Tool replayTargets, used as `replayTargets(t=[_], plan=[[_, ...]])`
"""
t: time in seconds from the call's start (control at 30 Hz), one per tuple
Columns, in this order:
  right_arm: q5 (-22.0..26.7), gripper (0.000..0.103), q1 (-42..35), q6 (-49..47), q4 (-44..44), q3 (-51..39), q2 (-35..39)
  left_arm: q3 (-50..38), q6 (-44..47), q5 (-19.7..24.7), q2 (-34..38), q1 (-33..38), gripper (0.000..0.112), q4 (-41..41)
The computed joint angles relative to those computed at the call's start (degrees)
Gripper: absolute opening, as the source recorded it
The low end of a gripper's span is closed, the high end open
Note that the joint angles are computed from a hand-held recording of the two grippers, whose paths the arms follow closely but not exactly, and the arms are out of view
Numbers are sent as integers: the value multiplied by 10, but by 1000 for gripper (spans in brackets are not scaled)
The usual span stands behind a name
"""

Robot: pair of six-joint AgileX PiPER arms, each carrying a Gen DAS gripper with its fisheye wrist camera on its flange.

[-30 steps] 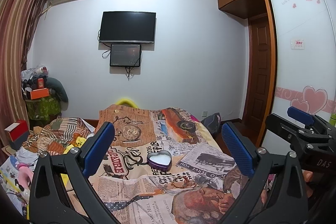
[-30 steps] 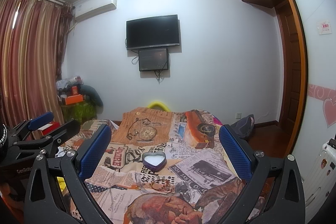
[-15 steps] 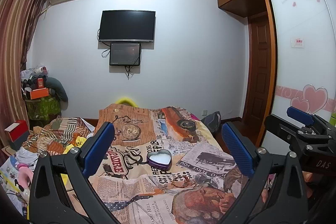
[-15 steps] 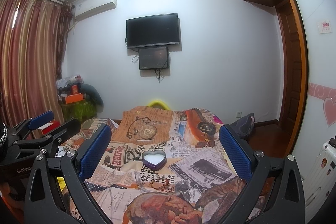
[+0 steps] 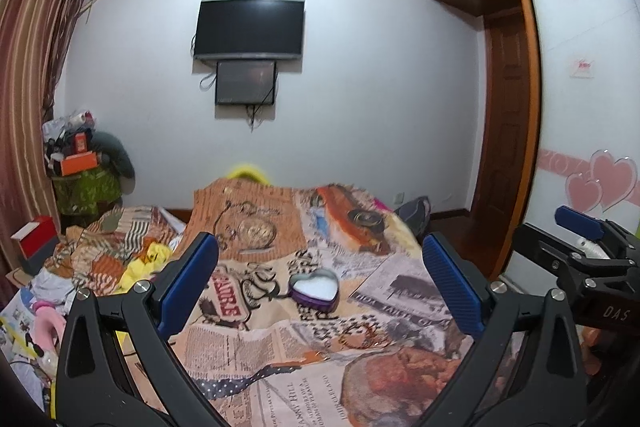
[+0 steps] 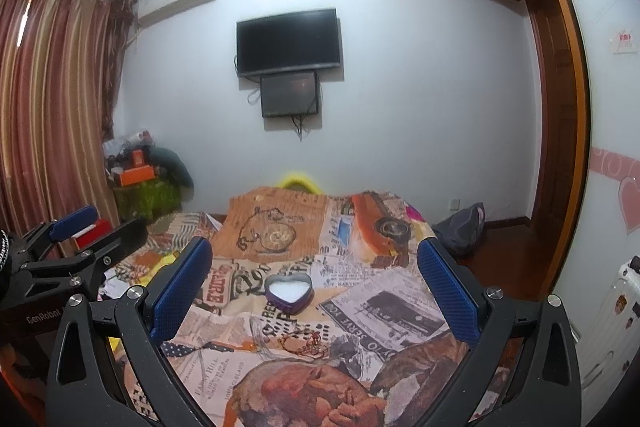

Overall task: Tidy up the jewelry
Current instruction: 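Lower the left gripper onto the gold ring and close on it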

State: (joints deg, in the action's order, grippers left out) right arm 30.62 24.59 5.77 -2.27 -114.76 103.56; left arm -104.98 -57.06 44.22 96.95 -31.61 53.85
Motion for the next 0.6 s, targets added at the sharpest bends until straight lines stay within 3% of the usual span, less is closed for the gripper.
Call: replayTargets(t=[0.37, 0.5, 0.6], plan=[[156, 102, -30, -2, 18, -175, 163, -43, 108, 11, 105, 82, 102, -159], [226, 102, -35, -8, 26, -268, 228, -75, 155, 25, 152, 101, 85, -225], [280, 101, -42, -17, 40, -350, 281, -97, 194, 31, 183, 114, 82, -276]])
